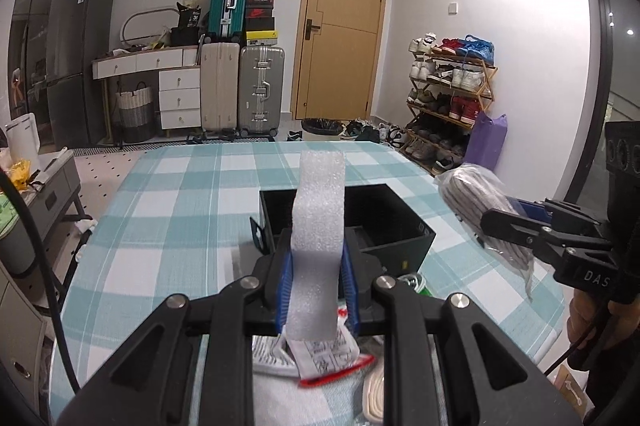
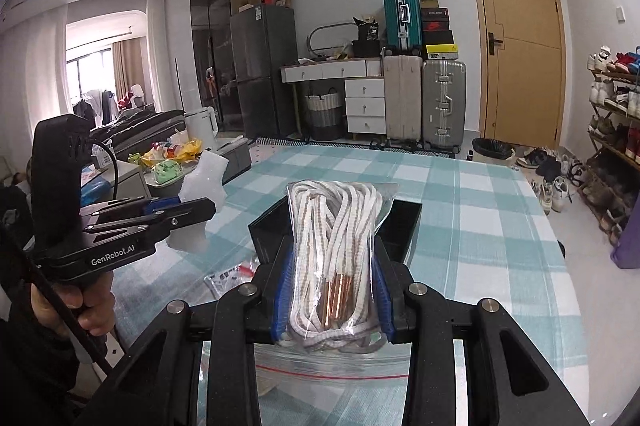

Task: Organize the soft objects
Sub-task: 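Carry the foam in the left tool and the rope bag in the right tool over the black box, then lower the foam into the box with the left tool while the right tool releases the rope bag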

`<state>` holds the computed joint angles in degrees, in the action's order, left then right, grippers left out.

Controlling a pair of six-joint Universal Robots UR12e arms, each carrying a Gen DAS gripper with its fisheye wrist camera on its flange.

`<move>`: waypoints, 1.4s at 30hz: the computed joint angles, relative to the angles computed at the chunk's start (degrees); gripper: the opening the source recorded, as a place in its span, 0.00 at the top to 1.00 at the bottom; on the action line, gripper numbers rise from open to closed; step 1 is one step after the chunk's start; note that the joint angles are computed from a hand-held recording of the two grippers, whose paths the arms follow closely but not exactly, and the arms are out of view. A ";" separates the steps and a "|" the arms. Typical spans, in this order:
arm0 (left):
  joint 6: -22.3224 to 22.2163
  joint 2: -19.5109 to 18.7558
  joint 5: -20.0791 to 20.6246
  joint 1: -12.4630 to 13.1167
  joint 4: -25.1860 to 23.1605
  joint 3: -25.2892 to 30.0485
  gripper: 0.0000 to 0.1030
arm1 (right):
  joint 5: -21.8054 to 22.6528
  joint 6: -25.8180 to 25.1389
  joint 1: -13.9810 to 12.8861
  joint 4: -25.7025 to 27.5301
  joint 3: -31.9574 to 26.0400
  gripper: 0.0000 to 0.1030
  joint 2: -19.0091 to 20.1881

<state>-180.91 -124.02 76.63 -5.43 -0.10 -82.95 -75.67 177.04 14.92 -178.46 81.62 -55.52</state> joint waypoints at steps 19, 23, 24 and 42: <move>0.38 -4.11 -0.26 -0.33 -5.65 8.62 0.81 | 2.00 0.13 -0.85 9.43 -11.23 0.66 5.32; 0.99 -5.16 -0.31 -0.57 -7.86 10.54 0.81 | 1.78 -0.01 -0.88 12.47 -13.78 0.66 6.60; 1.31 -5.48 -0.25 -0.69 -8.53 11.15 0.81 | 1.48 -0.15 -0.88 13.79 -14.61 0.66 6.97; 4.33 -9.84 2.17 -1.82 -20.34 18.82 0.80 | -1.09 -2.28 -0.71 28.67 -23.88 0.66 11.69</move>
<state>-176.59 -133.86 78.80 -7.25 -20.44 -64.13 -76.76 174.75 14.21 -149.79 57.74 -43.83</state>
